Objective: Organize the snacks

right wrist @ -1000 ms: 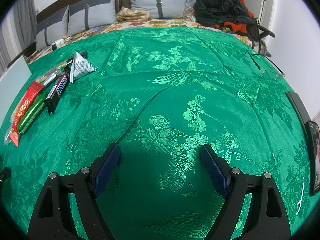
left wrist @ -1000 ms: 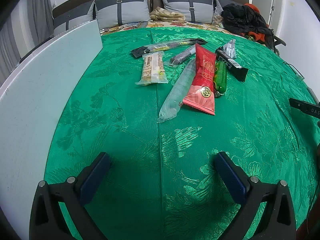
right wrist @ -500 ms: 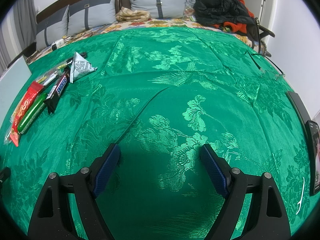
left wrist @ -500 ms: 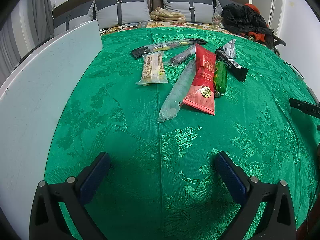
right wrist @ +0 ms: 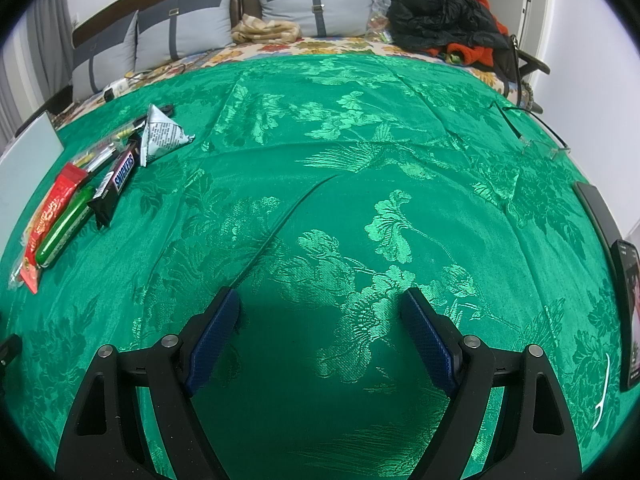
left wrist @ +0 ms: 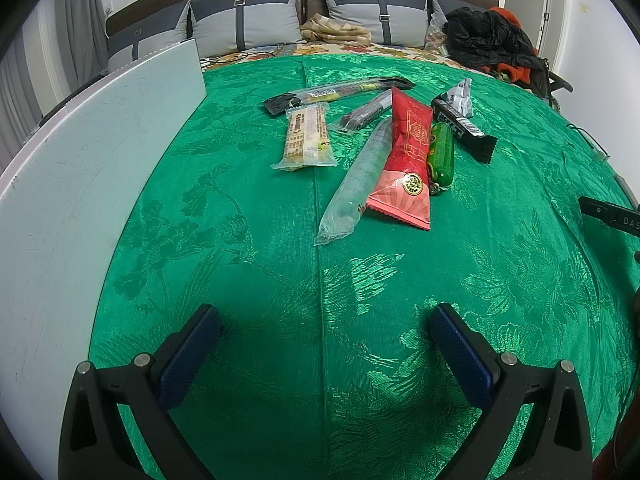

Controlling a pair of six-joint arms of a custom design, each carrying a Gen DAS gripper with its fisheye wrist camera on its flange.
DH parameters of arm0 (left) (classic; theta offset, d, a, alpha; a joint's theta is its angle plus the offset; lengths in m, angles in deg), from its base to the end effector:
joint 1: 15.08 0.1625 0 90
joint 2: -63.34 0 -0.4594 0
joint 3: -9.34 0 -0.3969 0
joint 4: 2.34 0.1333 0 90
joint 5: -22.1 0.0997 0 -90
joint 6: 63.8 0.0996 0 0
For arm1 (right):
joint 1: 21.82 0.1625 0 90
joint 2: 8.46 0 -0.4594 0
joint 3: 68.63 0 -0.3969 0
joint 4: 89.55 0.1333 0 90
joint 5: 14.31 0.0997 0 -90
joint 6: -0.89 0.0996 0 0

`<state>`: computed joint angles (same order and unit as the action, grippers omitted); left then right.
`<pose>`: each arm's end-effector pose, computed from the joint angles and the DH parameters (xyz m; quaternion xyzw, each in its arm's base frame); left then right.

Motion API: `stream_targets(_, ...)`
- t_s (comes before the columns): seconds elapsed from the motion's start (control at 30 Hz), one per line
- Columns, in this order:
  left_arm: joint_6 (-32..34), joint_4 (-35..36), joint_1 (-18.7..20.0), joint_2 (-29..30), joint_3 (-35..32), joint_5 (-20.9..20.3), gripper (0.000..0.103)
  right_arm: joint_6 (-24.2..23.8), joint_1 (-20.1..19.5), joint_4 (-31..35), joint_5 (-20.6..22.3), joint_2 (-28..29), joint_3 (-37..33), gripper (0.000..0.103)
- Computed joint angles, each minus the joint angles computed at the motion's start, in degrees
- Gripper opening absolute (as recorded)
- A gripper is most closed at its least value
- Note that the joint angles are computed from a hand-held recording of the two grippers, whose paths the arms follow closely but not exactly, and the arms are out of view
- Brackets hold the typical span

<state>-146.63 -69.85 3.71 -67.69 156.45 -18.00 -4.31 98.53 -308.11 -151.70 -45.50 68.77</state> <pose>-0.0440 -0.2362 0.2868 0.0520 0.8655 -0.3207 0.3812 0.2615 -0.3279 0.0365 0.1779 -0.8756 0.3026 0.3318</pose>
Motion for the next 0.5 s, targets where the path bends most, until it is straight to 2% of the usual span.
stream_targets(0.5,-0.66,0.57,-0.32,-0.08,-0.05,-0.09,0.103,0.04,-0.01,0.04,0.08,-0.05,0.01,0.086)
